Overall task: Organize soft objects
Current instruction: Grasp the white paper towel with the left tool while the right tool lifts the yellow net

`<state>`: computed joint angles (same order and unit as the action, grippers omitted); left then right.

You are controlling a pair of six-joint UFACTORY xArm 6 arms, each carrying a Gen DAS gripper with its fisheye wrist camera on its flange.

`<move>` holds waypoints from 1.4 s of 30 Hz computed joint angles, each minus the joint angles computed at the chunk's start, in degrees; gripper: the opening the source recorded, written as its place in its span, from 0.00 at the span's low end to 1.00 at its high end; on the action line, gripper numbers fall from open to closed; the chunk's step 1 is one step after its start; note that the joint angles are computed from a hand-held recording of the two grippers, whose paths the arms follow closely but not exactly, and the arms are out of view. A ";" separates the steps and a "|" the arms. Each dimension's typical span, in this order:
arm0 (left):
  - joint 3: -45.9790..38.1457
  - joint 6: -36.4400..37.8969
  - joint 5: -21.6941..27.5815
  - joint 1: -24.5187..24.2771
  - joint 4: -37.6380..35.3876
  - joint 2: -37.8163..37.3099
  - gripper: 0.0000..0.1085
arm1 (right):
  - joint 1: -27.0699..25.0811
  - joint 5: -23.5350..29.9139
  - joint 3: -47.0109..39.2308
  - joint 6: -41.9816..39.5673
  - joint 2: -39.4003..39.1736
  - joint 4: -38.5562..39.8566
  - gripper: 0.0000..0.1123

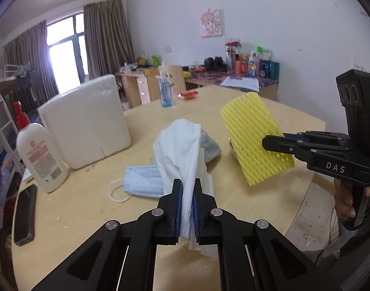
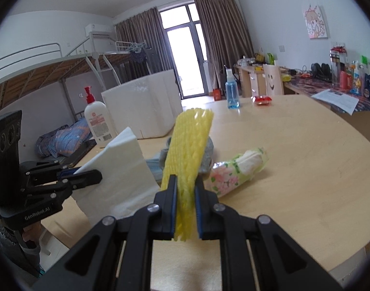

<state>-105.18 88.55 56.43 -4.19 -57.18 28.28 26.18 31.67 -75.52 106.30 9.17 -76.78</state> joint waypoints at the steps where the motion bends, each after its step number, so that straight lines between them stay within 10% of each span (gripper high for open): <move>1: 1.32 0.75 -0.27 0.30 -0.75 -0.95 0.08 | 0.18 0.26 -0.07 0.00 -0.11 -0.27 0.14; 19: 7.55 4.09 -4.65 3.53 -13.80 -8.34 0.08 | 3.71 4.92 -0.68 1.99 -2.46 -6.56 0.14; 27: 10.35 3.31 -4.03 3.34 -8.23 -8.70 0.08 | 3.65 4.01 -0.40 1.82 -2.25 -6.96 0.14; 29: 11.20 3.07 -4.63 3.10 -7.64 -8.81 0.12 | 3.29 3.39 -0.46 1.51 -2.09 -6.64 0.14; 34: 12.87 0.63 -6.17 2.37 -5.08 -8.63 0.64 | 2.91 2.49 -0.64 1.13 -1.73 -6.27 0.14; 42: 14.88 -4.36 -9.55 0.57 0.35 -7.92 0.65 | 3.01 1.84 -0.82 0.76 -1.18 -5.72 0.14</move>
<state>-90.30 84.18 46.88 -3.61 -56.83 20.36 29.19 33.50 -76.34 107.06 7.99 -82.50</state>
